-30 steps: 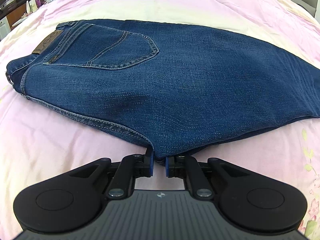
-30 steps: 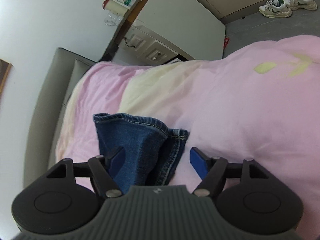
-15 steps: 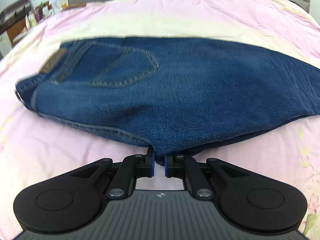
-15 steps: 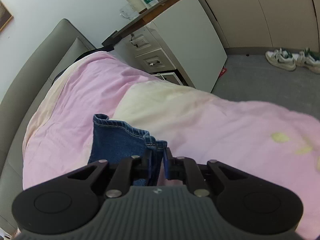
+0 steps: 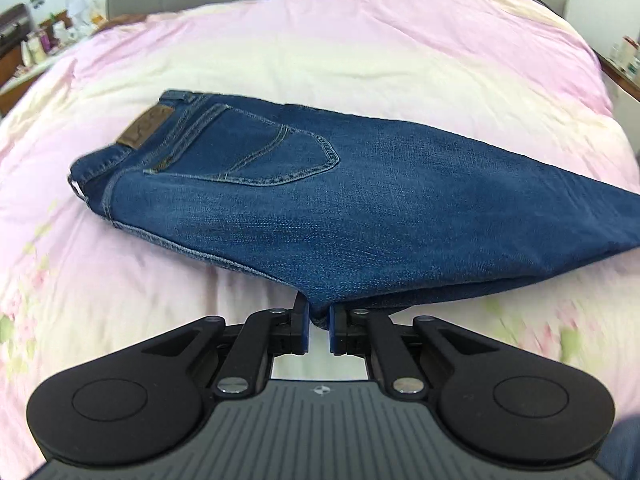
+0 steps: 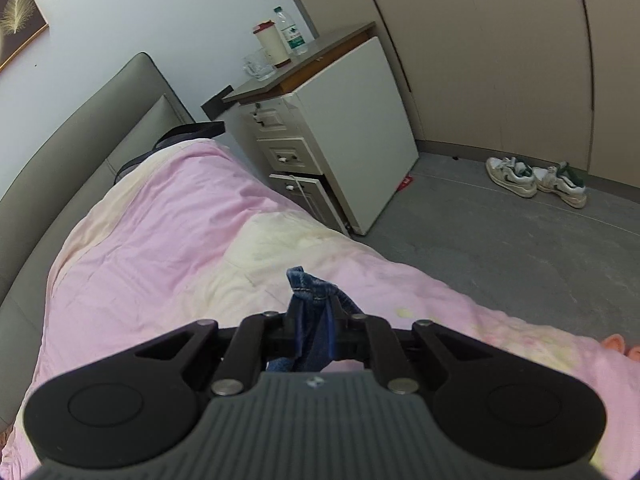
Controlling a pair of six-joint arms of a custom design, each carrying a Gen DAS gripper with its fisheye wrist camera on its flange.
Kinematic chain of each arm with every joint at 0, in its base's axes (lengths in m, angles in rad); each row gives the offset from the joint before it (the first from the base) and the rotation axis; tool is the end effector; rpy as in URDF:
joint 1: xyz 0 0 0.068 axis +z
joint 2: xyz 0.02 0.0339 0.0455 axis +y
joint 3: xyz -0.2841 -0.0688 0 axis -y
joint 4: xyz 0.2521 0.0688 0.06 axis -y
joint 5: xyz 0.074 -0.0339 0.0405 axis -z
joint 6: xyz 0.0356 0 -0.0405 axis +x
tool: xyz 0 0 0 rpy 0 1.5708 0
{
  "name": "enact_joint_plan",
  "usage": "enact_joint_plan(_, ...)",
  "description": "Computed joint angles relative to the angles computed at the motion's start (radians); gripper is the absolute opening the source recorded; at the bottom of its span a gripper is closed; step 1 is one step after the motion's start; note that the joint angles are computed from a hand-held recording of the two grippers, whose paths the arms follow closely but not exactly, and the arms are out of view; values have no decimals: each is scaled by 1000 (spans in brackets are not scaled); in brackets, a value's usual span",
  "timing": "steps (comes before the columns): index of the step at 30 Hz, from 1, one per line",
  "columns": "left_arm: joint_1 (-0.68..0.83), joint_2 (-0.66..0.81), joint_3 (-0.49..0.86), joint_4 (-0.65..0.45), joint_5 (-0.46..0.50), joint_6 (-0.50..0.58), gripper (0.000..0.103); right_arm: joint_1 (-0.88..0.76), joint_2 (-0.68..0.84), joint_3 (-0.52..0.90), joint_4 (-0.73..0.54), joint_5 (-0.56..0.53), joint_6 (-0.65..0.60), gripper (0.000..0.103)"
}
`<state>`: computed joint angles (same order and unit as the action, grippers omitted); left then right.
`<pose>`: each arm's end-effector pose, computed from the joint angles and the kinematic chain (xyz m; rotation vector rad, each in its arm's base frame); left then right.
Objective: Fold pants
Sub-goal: 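Lift the leg hems with the right tool toward the waistband while the left tool releases the crotch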
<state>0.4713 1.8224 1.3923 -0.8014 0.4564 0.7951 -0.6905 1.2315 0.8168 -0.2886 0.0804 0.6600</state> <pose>0.3458 0.1586 0.2382 0.5201 2.5440 -0.2228 0.2016 -0.1703 0.2639 1.4540 1.7479 -0.1075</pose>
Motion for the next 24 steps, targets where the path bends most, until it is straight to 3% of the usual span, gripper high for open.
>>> enact_joint_plan(3, 13, 6, -10, -30, -13, 71, 9, -133, -236, -160, -103, -67, -69, 5)
enact_joint_plan(6, -7, 44, -16, -23, -62, 117, 9, -361, -430, -322, -170, -231, -167, 5)
enact_joint_plan(9, -39, 99, -18, 7, -129, 136, 9, -582, -497, -468, -179, -375, -251, 5)
enact_joint_plan(12, -54, 158, 19, -3, -160, 119, 10, -669, -512, -605, -83, -419, -289, 5)
enact_joint_plan(14, -53, 165, 27, -14, -175, 124, 19, -691, -482, -662, -7, -426, -288, 5)
enact_joint_plan(17, -57, 114, 6, -23, -238, 143, 26, -644, -442, -671, 56, -402, -216, 6)
enact_joint_plan(19, -51, 76, -6, -42, -256, 190, 26, -625, -491, -633, -3, -407, -230, 6)
enact_joint_plan(24, 7, 31, 50, -165, -122, 313, 26, -532, -654, -457, -218, -438, -227, 6)
